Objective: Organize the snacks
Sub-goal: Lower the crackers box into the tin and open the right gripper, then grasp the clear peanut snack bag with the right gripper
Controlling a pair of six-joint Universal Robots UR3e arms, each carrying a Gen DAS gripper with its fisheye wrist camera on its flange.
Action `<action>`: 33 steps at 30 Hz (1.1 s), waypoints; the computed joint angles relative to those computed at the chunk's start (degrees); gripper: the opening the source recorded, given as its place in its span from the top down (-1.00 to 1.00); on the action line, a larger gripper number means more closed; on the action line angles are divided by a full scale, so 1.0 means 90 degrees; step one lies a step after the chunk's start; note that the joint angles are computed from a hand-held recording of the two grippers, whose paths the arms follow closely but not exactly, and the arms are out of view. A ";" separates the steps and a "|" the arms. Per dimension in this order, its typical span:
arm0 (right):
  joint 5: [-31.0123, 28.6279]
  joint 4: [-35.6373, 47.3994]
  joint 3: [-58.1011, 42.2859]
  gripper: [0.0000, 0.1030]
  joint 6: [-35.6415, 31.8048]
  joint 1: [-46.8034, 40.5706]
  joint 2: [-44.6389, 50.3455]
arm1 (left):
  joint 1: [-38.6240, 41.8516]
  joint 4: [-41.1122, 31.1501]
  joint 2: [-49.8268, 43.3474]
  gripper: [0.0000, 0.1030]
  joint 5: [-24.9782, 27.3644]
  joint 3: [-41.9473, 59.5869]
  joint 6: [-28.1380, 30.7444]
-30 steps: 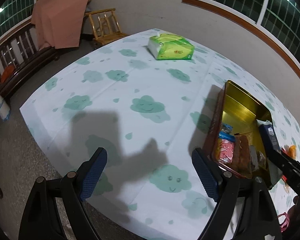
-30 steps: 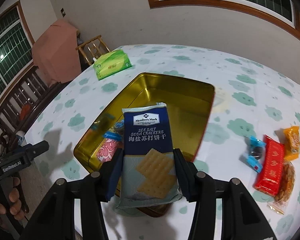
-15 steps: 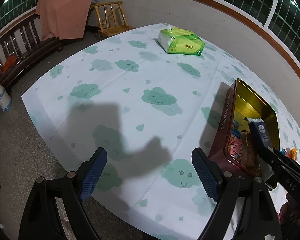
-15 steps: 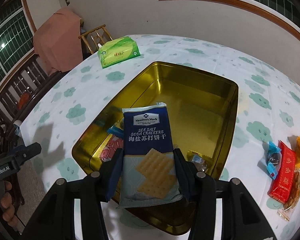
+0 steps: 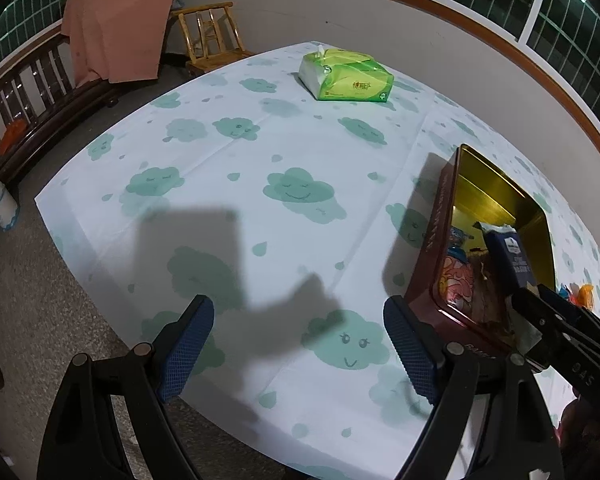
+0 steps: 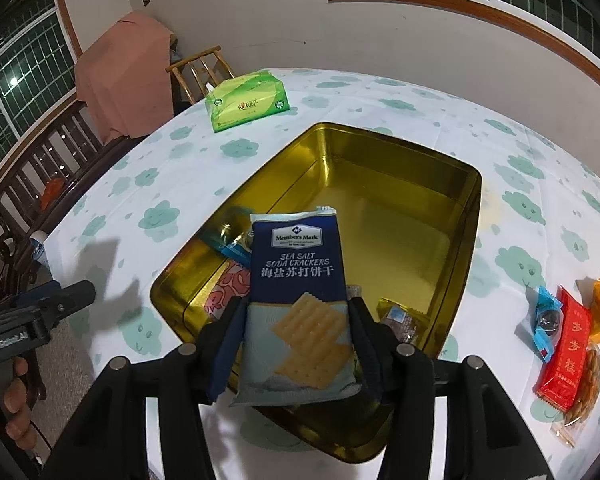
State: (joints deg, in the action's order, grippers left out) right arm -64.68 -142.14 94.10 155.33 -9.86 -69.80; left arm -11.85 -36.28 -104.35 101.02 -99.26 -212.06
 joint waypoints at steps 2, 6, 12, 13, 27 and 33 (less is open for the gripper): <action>0.0127 -0.0004 0.0127 -0.11 -0.0061 -0.0097 -0.0132 | -0.0067 -0.0060 -0.0074 -0.64 0.0017 0.0128 0.0004; 0.0544 0.0117 0.0405 -0.11 -0.0238 -0.0431 -0.0479 | -0.0248 -0.0163 -0.0247 -0.63 0.0076 0.0451 0.0029; 0.0679 -0.0269 0.1015 -0.11 -0.0461 -0.1160 -0.1085 | -0.0588 -0.0337 -0.0601 -0.64 0.0139 0.1080 0.0101; 0.0663 -0.0291 0.1066 -0.11 -0.0490 -0.1350 -0.1147 | -0.0651 -0.0361 -0.0678 -0.64 0.0152 0.1205 0.0121; 0.0023 -0.0610 0.0891 -0.11 -0.0465 -0.3517 -0.0318 | -0.1531 -0.1228 -0.2071 -0.64 0.0255 0.3436 0.0408; -0.0184 -0.0854 0.0729 -0.11 -0.0192 -0.3555 0.0206 | -0.1838 -0.1792 -0.2788 -0.64 0.0324 0.4644 0.0506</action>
